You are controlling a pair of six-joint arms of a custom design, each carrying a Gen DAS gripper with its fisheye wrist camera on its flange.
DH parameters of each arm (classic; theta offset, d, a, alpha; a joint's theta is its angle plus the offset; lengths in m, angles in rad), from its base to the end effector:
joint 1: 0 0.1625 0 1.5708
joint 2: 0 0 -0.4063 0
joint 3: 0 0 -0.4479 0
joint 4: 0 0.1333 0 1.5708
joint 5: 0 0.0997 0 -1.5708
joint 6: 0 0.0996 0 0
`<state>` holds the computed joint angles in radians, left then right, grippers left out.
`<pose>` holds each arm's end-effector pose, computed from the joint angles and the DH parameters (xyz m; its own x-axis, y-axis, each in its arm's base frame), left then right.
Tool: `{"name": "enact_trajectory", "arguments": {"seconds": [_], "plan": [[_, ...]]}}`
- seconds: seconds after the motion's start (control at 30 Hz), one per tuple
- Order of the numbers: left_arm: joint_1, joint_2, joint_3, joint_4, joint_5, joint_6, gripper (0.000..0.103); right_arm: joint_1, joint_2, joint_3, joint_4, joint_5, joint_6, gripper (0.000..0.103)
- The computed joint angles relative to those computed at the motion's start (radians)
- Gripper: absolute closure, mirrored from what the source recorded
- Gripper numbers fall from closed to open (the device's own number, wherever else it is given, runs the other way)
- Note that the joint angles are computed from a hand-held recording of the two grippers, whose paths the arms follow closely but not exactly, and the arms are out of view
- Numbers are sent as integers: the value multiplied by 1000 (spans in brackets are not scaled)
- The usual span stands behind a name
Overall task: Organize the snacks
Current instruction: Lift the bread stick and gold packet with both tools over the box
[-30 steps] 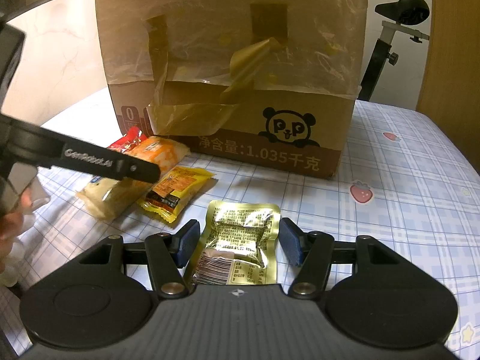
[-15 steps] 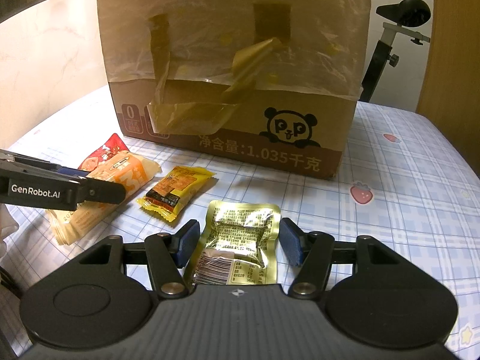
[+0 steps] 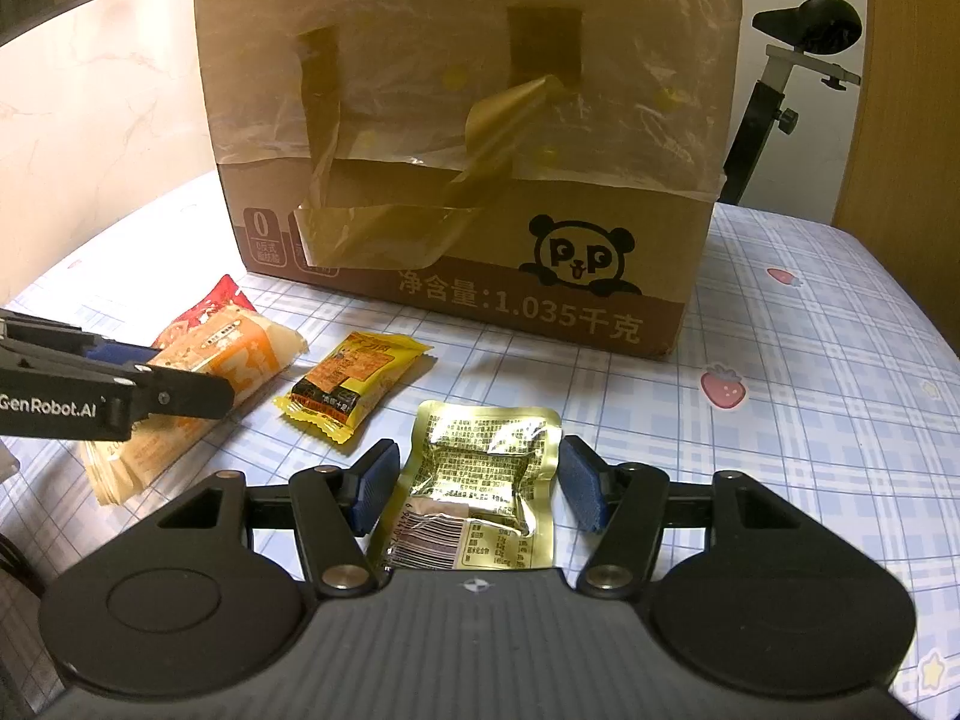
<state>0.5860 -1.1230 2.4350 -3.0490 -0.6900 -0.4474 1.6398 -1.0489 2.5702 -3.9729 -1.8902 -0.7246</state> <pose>-0.2165 -0.3959 0.0497 -0.7687 0.1786 -0.6142 0.5425 0.6906 -0.4782 0.1267 -0.3532 0.0841 -0.6926 -0.2890 0.6609 -0.6717 0.5922 -0.4450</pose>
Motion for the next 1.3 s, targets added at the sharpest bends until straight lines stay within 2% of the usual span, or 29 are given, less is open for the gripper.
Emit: {"name": "enact_trajectory", "arguments": {"seconds": [0.43, 0.6, 0.77, 1.0, 1.17, 1.3], "plan": [[-48, -70, 49, 1, 25, -10, 64, -19, -56, 37, -13, 58, 38, 42], [-51, -67, 46, -8, 26, -6, 64, -3, -80, 50, -25, 71, -2, 42], [-69, -78, 43, -26, 44, 28, 64, 8, -133, 64, -14, 93, 2, 42], [-91, -134, 7, -107, 63, 141, 64, 81, -272, 41, 54, 150, 23, 42], [-96, -119, -62, -239, 50, 313, 64, 144, -343, -17, 128, 227, 14, 42], [-83, -75, -142, -336, 48, 451, 64, 178, -352, -83, 175, 271, -17, 42]]}}
